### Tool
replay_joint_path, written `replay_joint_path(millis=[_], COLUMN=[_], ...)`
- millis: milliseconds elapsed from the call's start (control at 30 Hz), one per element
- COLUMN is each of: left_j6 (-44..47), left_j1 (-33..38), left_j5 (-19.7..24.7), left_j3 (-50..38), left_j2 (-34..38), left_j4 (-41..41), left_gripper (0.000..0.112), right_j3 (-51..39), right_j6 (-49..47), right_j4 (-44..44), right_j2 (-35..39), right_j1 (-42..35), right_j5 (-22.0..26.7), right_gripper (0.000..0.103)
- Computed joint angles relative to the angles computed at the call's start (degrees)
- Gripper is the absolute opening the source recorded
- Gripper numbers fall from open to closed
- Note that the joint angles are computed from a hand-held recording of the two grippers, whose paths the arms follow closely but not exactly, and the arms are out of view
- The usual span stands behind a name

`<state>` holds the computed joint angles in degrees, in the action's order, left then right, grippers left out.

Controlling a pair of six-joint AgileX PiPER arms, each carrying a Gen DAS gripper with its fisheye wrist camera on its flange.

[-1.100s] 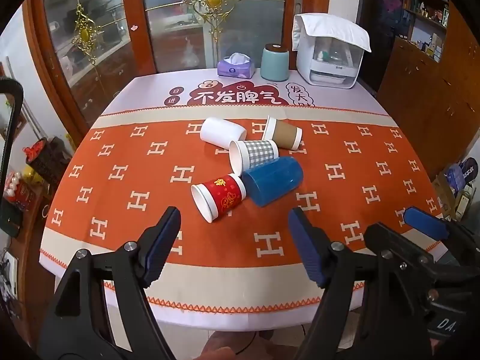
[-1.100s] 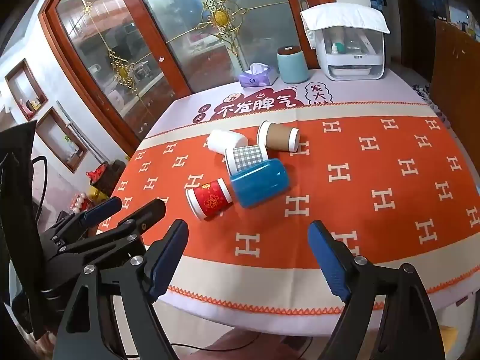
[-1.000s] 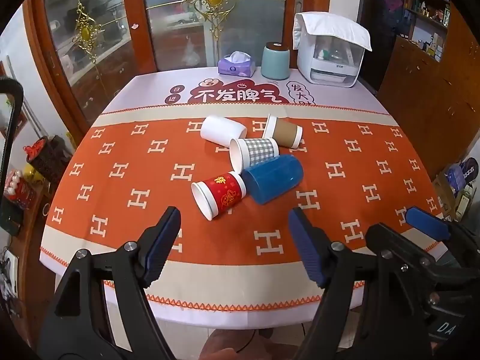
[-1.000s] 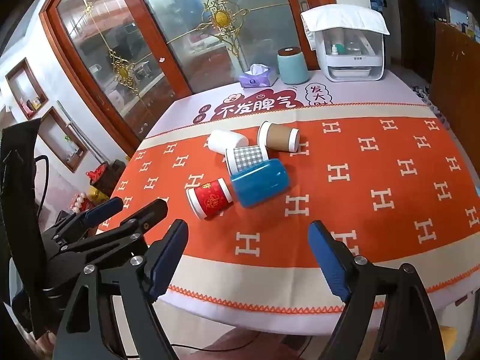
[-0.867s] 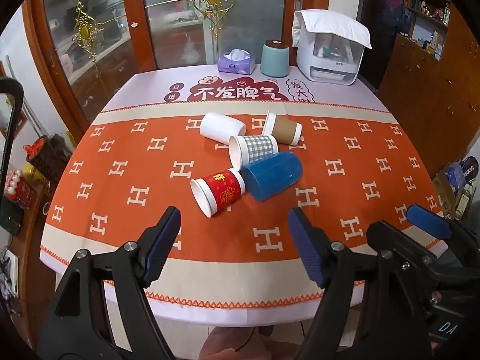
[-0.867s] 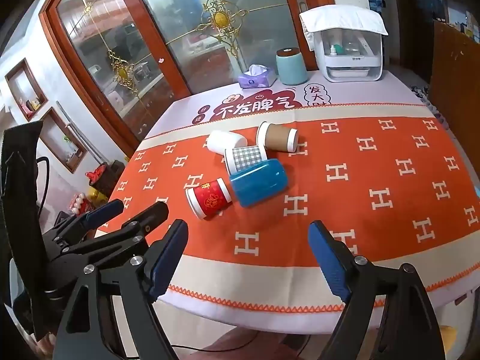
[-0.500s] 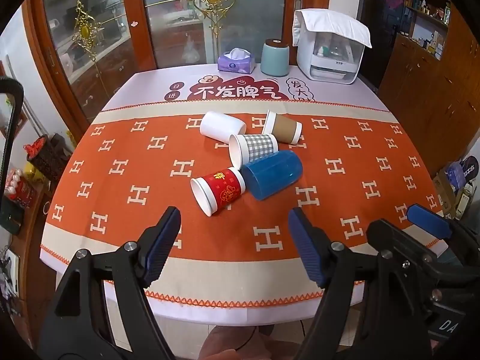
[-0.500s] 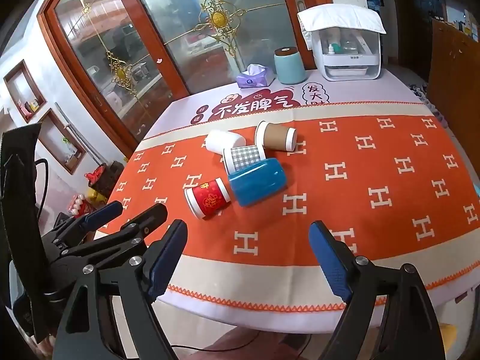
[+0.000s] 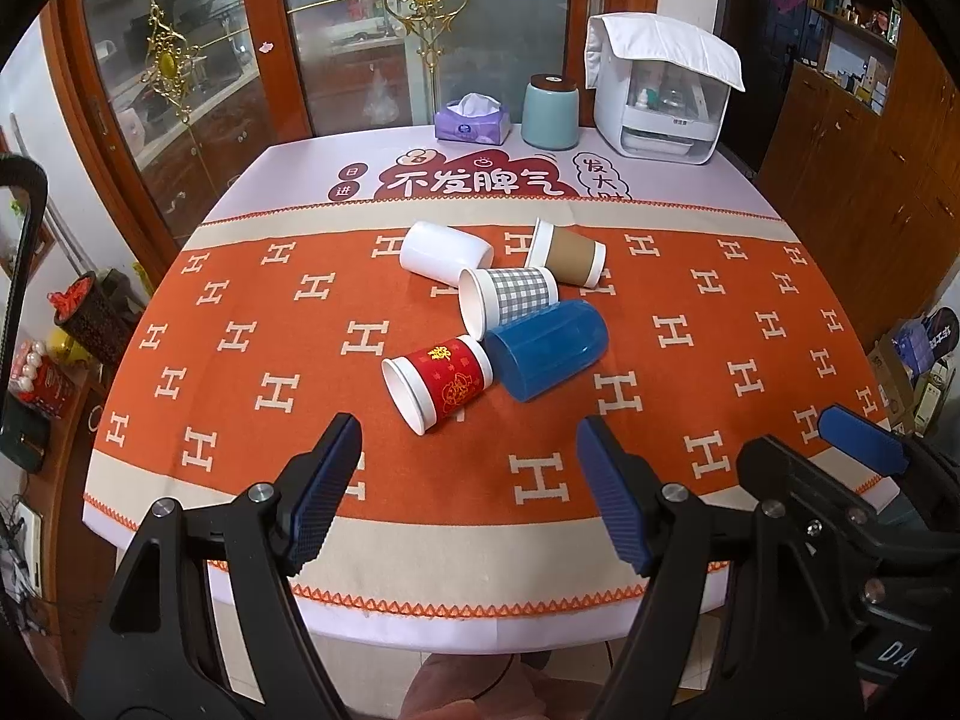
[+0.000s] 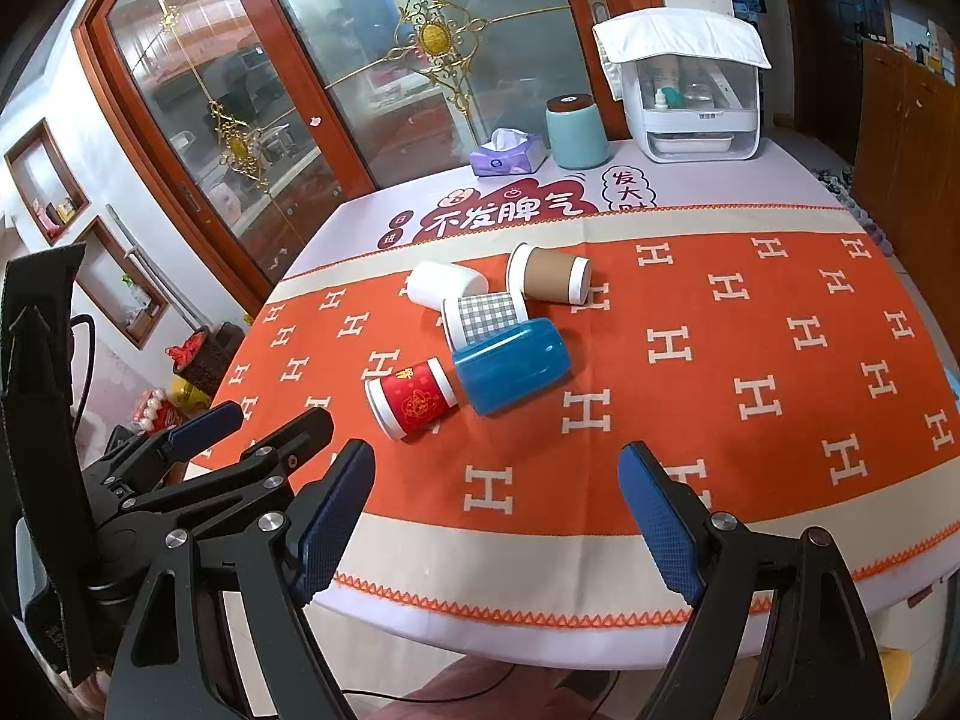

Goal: Flip cup upside down

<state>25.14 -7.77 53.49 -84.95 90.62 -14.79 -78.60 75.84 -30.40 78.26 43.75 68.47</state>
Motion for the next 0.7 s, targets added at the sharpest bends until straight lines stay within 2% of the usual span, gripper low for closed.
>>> replay_joint_path(millis=[700], left_j6=[0.3], left_j1=[0.6], left_j5=[0.9], left_j3=[-2.8], left_j2=[1.7], left_j4=[0.3], left_gripper=[0.072], right_j3=[-1.1], right_j6=[-1.4], right_j4=[0.5], right_j2=[0.7], right_j1=[-0.9], right_j5=[0.1], right_gripper=[0.085])
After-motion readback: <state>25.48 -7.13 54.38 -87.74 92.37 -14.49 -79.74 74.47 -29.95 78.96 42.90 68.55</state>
